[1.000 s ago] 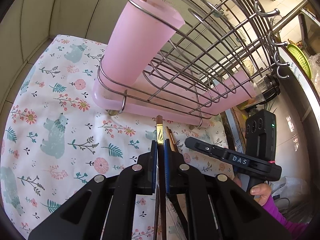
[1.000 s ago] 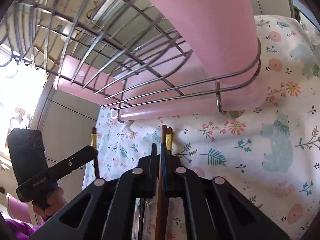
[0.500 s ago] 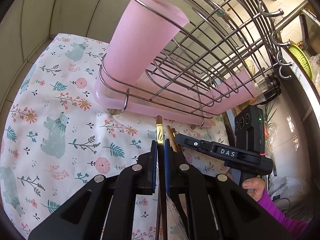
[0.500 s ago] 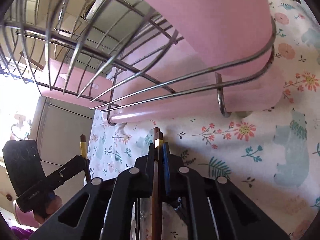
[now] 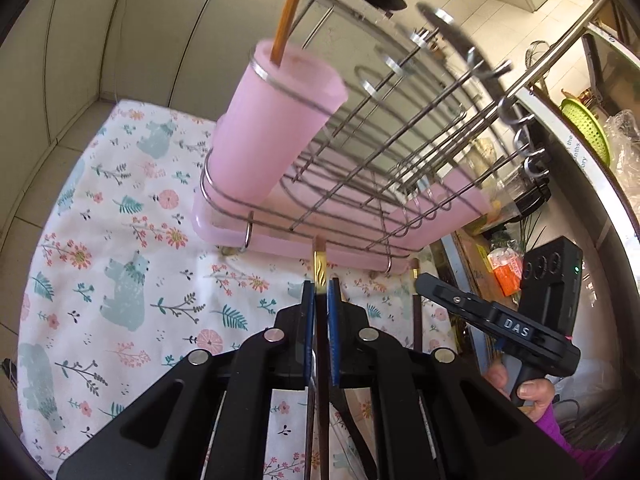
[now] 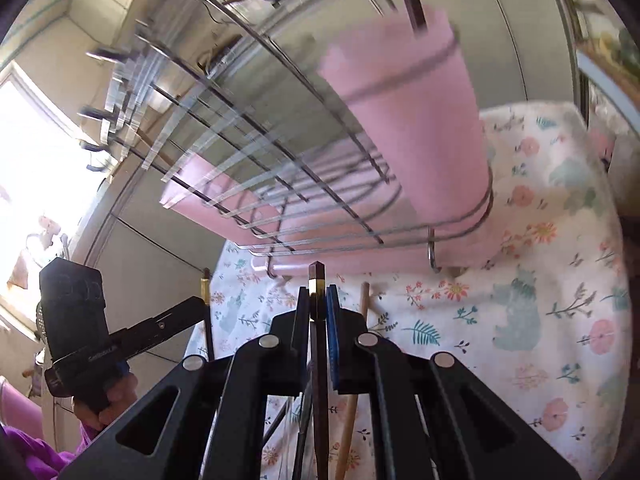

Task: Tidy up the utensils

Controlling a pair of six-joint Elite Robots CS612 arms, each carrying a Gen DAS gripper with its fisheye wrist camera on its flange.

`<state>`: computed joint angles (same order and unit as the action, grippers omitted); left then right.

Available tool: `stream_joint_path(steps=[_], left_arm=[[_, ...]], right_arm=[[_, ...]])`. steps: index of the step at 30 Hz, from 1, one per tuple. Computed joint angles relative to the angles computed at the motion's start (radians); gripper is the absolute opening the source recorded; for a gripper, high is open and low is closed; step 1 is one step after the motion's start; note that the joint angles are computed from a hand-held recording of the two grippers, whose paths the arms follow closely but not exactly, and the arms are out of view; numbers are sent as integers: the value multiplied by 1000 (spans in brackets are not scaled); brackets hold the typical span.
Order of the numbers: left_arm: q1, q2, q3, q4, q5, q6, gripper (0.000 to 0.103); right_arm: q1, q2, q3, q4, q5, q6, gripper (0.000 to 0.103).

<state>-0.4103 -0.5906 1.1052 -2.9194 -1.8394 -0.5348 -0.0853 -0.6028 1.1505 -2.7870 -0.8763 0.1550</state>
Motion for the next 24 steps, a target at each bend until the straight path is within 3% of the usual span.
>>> stream_joint_path(steps=[7, 10, 14, 17, 18, 24], left_arm=[[-5, -43, 55, -132, 52, 7, 6], [-6, -52, 59, -131, 51, 21, 6], [3, -32, 10, 16, -20, 14, 7], [5, 0, -52, 174, -54, 23, 23], [5, 13, -77, 227, -59, 30, 24], [-16, 97, -255, 500, 22, 94, 25]], right_arm=[[-21, -66, 101, -214, -12, 31, 7], [-27, -84, 131, -277, -17, 40, 7], [-28, -94, 135, -292, -17, 54, 7], [-22, -79, 119, -297, -14, 79, 7], [-22, -77, 117, -295, -12, 80, 7], [-23, -62, 98, -281, 1, 81, 7]])
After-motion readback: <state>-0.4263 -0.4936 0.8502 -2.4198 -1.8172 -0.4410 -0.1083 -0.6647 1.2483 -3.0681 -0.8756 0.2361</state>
